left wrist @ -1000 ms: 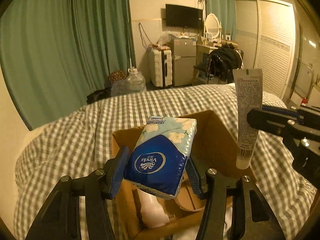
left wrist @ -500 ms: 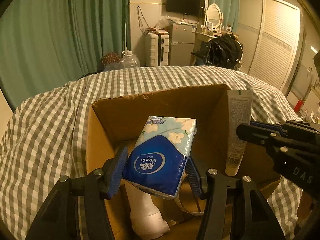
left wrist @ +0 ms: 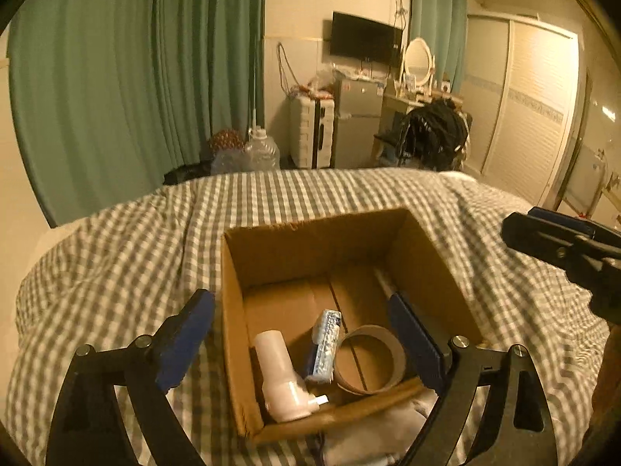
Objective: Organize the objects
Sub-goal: 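Place the tissue pack and toothpaste tube into the box and open both grippers, then grasp the white plush toy with the left gripper while the right gripper grasps the black ring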
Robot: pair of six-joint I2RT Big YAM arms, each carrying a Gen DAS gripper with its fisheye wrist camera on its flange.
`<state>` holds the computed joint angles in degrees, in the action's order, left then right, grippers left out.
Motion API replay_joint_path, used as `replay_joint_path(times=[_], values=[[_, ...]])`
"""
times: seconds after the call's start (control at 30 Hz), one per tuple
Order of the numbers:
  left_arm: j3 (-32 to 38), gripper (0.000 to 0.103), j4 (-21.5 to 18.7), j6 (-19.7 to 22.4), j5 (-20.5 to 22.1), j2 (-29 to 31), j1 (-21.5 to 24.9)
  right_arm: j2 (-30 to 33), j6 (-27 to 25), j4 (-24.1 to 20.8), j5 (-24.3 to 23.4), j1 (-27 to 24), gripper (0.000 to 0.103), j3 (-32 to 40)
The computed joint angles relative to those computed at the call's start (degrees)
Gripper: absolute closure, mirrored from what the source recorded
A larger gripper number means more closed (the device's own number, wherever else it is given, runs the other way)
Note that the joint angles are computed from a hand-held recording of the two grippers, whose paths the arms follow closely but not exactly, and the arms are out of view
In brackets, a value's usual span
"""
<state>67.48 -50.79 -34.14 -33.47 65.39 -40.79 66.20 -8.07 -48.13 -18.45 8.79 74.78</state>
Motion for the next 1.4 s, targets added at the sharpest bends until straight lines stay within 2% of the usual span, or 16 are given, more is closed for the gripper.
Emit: replay_joint_path(times=[0.3,0.43,0.5,0.57,0.73,0.97,1.1,1.2,1.3,1.33,1.37,1.4], values=[[1.45,0.009,-9.66,-7.05,-7.95,-4.11,-8.98,-10.74,-2.75,-6.11,-0.32,-2.08,0.024,-1.64],[-0.19,0.009,-13.03,-11.86,-7.83,-4.85,-11.99,-14.40,-3.35,-7.87,-1.11,-3.54,0.024,-4.90],[-1.49,0.009,-13.64,-13.65,-6.76,-5.04,-13.09,-15.93,-3.67,-8.55,-1.33,-3.98,0.024,-7.33],[-3.38,0.009,-14.47,-16.21,-7.50,-5.12,-15.13,-17.01,-4.24,-9.51,-1.67,-4.34,0.024,-9.75],[-8.19,0.009,-14.09,-19.91,-4.80,-4.09,-17.49,-17.62,-4.14,-9.80,-0.49,-3.19,0.024,-14.83],[-14.03,0.009,-8.75,-20.56,2.83,-2.76,-18.14,-15.52,-3.92,-8.82,3.01,-0.83,0.024,-19.67],[-15.46,0.009,-6.00,-19.08,6.37,-1.56,-18.42,-14.22,-3.63,-8.57,2.83,-1.30,0.024,-20.24],[-16.29,0.016,-3.44,-17.66,8.28,-1.37,-18.11,-13.52,-3.19,-8.64,2.65,-1.77,0.024,-20.54],[-16.81,0.037,-1.54,-15.69,10.93,-0.69,-17.85,-13.22,-2.86,-8.54,2.94,-1.72,0.024,-21.00],[-16.91,0.048,-0.92,-14.94,12.44,-0.18,-17.57,-13.18,-2.64,-8.42,3.22,-1.43,0.024,-21.08],[-16.87,0.052,-0.91,-14.58,13.40,0.48,-17.27,-13.23,-2.54,-8.29,3.49,-1.24,0.024,-21.19],[-16.74,0.052,-1.01,-14.57,13.59,0.69,-17.22,-13.33,-2.53,-8.25,3.58,-1.19,0.024,-21.23]])
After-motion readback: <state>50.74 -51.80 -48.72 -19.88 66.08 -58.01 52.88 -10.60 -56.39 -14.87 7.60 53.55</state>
